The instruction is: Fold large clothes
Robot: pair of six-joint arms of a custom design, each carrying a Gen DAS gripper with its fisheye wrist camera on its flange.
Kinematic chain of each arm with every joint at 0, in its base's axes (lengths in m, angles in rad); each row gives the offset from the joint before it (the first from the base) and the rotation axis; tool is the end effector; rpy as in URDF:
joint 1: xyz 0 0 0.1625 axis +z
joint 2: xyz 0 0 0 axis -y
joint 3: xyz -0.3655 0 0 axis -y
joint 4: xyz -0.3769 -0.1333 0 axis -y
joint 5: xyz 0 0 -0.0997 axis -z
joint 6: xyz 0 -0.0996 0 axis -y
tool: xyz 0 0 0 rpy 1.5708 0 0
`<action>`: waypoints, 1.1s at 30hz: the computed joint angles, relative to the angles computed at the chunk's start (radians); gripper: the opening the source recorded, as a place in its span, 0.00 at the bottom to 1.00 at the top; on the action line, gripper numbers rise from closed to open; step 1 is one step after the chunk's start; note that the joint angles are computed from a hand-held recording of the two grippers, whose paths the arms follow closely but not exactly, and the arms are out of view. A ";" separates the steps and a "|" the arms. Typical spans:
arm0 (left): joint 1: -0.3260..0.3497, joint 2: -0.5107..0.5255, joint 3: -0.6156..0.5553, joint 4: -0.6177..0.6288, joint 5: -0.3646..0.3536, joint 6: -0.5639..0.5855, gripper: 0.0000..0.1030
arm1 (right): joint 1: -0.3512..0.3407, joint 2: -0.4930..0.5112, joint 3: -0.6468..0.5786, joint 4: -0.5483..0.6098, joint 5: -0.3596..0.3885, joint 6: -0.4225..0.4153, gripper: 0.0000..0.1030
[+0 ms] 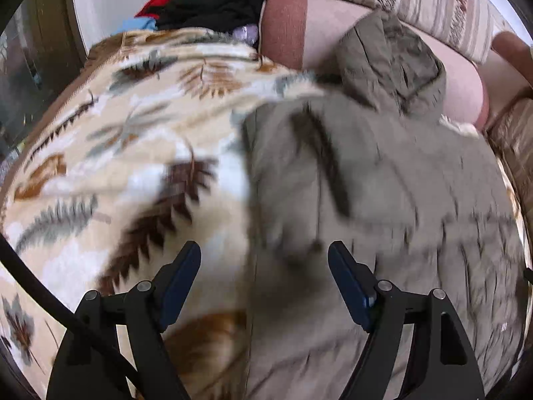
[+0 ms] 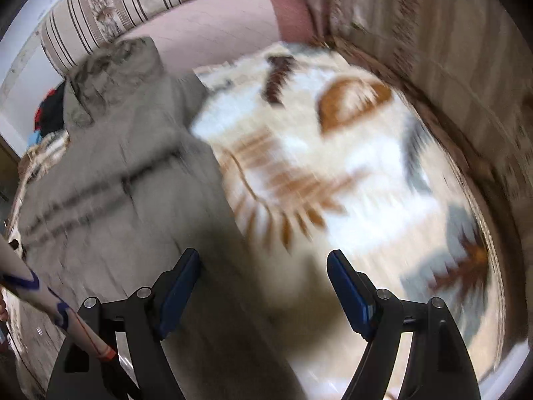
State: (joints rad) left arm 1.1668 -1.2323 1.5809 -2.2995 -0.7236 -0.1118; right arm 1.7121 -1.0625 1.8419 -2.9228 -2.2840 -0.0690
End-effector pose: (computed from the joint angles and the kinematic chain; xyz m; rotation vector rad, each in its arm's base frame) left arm -0.0418 -0.6267 0.3543 0.1388 2.3275 -0.6992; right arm 0.1478 -0.5553 0.2076 -0.0097 -2.3709 0.7251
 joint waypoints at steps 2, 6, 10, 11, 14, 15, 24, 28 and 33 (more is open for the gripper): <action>0.007 -0.043 0.064 -0.015 -0.039 -0.002 0.76 | -0.016 -0.045 0.065 0.009 0.023 0.024 0.80; 0.022 -0.105 0.168 -0.043 -0.073 -0.040 0.76 | -0.054 -0.123 0.144 0.071 0.180 0.090 0.34; 0.022 -0.136 0.208 -0.073 -0.097 -0.079 0.76 | -0.024 -0.131 0.173 0.070 0.171 0.128 0.16; 0.015 -0.144 0.219 -0.086 -0.089 -0.069 0.76 | -0.014 -0.134 0.184 0.068 0.162 0.135 0.16; -0.011 -0.154 0.241 -0.124 -0.042 -0.027 0.76 | 0.010 -0.142 0.230 0.033 0.134 0.145 0.15; -0.018 -0.156 0.247 -0.133 -0.029 -0.019 0.76 | 0.014 -0.145 0.242 0.022 0.131 0.151 0.15; -0.084 -0.118 0.234 -0.235 0.040 0.048 0.78 | 0.196 -0.086 0.157 -0.006 -0.072 0.133 0.71; -0.072 -0.054 0.185 -0.286 0.019 0.083 0.79 | 0.273 0.016 -0.012 0.039 -0.077 0.074 0.78; -0.044 -0.022 0.192 -0.404 0.002 0.179 0.79 | 0.307 0.242 -0.342 0.146 -0.057 0.015 0.79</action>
State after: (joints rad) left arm 1.1233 -1.2542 1.7728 -2.7036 -0.7215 0.0675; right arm 2.0191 -0.8202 1.5002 -2.7766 -2.3410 -0.0539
